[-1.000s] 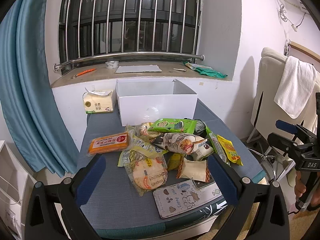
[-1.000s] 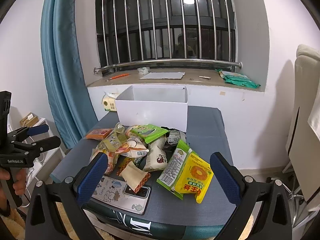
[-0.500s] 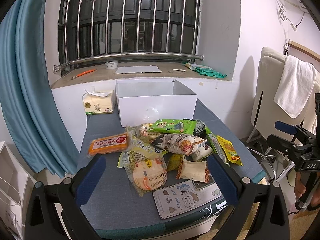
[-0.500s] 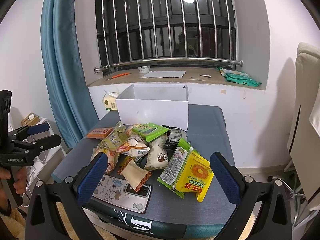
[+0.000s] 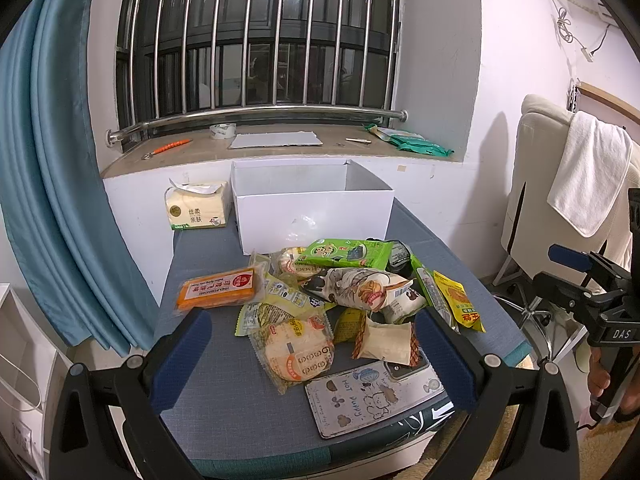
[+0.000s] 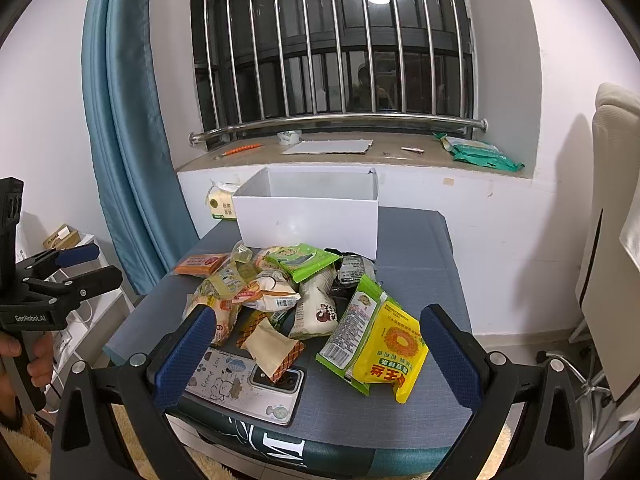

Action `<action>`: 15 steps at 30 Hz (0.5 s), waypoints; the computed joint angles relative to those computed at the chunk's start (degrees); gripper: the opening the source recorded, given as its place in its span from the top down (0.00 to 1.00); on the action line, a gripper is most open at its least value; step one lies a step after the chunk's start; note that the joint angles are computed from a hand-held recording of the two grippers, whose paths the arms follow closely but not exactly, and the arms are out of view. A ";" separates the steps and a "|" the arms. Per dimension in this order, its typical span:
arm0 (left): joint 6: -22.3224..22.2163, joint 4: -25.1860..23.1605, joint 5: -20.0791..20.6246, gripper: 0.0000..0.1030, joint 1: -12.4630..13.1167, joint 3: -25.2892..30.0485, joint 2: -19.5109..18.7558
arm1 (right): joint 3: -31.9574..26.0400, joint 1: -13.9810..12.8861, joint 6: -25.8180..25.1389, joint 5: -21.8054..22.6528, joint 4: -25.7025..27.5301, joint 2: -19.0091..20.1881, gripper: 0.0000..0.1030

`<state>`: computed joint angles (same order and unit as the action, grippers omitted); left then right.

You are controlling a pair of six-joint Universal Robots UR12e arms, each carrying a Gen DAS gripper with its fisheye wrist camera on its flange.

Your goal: Organize snacks

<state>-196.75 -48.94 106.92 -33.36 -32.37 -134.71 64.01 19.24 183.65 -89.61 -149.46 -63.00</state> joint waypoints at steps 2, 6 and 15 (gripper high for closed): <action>0.08 0.04 0.02 0.00 0.00 0.00 0.01 | 0.07 -0.03 0.02 0.29 0.06 -0.04 0.00; 0.06 -0.03 -0.11 0.00 0.03 0.04 0.03 | -0.09 -0.08 -0.09 0.44 0.36 0.04 0.00; -0.20 -0.14 -0.18 0.00 0.09 -0.04 0.11 | -0.14 -0.18 -0.04 0.57 0.90 0.06 0.00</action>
